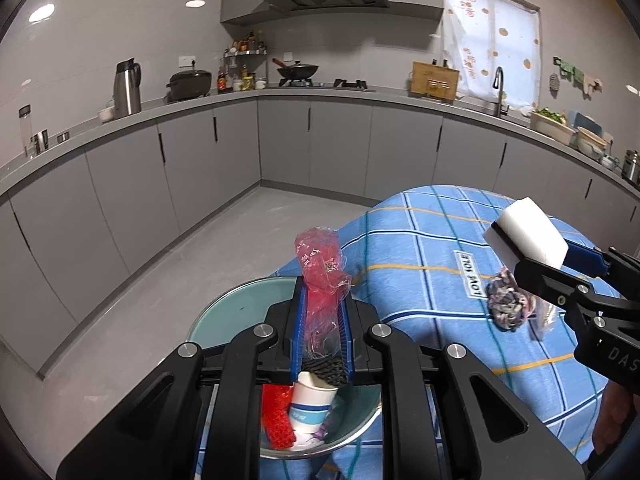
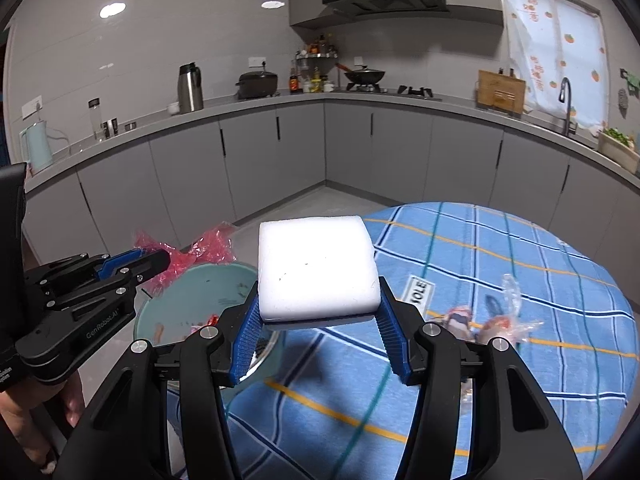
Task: Collect trash
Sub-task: 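Carry the pink bag in the left tool while the right carries the sponge toward the teal bucket, then open the left tool over the bucket while the right opens to drop the sponge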
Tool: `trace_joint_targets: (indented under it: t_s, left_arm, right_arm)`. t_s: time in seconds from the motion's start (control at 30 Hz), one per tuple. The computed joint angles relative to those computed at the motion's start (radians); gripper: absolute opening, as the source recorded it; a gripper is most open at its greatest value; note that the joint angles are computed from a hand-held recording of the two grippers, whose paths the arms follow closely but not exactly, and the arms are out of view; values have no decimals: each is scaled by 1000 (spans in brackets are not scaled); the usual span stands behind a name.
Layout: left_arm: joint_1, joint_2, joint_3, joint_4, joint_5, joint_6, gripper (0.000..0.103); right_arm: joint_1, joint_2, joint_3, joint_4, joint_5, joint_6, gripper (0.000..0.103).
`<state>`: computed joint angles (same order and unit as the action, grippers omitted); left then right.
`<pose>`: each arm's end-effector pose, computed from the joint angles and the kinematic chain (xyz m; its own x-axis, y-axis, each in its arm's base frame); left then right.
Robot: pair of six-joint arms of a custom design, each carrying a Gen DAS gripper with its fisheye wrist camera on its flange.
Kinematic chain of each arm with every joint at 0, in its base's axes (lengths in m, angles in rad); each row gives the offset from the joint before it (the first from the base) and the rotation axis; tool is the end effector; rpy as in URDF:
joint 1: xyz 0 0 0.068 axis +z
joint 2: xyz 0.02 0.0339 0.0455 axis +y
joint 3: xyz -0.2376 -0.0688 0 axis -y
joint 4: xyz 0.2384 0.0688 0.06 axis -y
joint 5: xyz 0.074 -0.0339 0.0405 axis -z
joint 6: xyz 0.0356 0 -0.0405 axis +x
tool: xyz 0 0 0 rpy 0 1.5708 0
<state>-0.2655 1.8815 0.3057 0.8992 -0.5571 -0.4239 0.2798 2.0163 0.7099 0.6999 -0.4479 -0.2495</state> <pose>0.2295 -0.0429 0.0358 -0.4787 -0.2316 -0.8469 -0.4081 0.9127 -0.0189 0.3127 0.1059 0.0530 -0.3850 -0.3422 -0.8572 -0.7079 0.7054 0.0363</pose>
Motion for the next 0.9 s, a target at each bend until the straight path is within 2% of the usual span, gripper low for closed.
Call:
trace_joint_targets:
  t_s: [0.33, 0.9]
  left_arm:
    - [75, 30, -53, 72, 37, 9, 15]
    - [189, 70, -65, 119, 96, 29, 15]
  right_arm:
    - [86, 38, 33, -16, 6, -5, 54]
    - [209, 119, 141, -61, 56, -5, 54]
